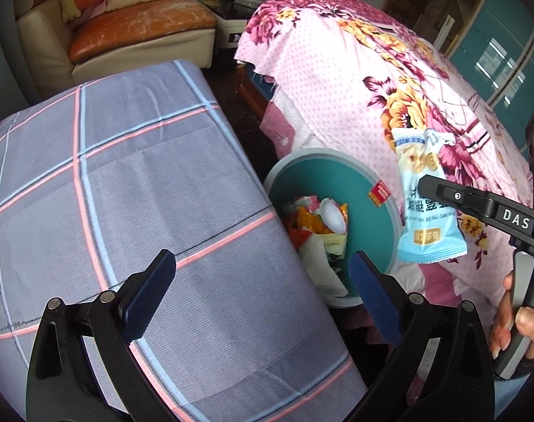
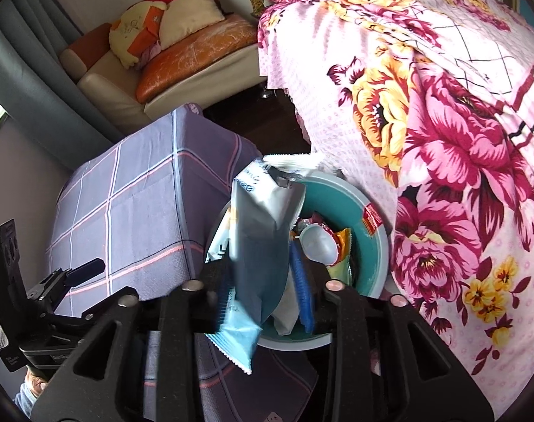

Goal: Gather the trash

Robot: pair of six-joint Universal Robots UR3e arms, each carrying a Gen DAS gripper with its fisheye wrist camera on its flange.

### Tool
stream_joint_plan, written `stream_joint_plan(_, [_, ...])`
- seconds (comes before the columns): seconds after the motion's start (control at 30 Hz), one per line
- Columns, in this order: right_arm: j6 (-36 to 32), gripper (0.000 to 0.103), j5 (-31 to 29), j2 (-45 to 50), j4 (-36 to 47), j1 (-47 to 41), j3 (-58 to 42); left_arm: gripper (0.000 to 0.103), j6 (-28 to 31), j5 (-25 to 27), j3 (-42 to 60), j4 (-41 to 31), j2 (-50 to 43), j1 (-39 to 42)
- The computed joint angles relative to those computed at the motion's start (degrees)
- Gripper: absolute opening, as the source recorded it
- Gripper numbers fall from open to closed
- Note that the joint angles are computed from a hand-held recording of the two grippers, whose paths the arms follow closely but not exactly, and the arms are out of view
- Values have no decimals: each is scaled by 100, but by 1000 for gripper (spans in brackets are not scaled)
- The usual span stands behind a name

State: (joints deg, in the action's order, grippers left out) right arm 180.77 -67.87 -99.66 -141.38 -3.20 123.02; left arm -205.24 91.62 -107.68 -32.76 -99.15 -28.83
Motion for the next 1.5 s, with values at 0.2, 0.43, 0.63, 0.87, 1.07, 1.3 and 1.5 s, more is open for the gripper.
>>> stream_joint_plan(0.2, [38,80,-157,66,4,231,-66,99,-35,143,-178,-80,236,-15])
stream_joint_plan(0.43, [56,93,-557,-384,416,474,36,99,-225,275,-248,-267,561,-174])
stream_joint_plan(0.63, [98,96,-856,-1220,850,665,249,99,-459,521,-295,-532,876,-433])
stream_joint_plan(0.87, [317,96,-1247,-2031,1330,1153,404,99,-804,858,-563,-847,1442,-806])
stream_joint_plan(1.07, [684,96,-1573,-2487,1575,1711,430,99,-1125,1211,-801,-1064,1959,-1173])
stream_joint_plan(1.3, [1129,96,-1964,-2821,1715,2385,445,99,-1596,1604,-970,-1334,2341,-1674])
stream_joint_plan(1.5, [1397,96,-2251,-2930,1694,2800,549,99,-1968,1912,-1062,-1485,2478,-2054])
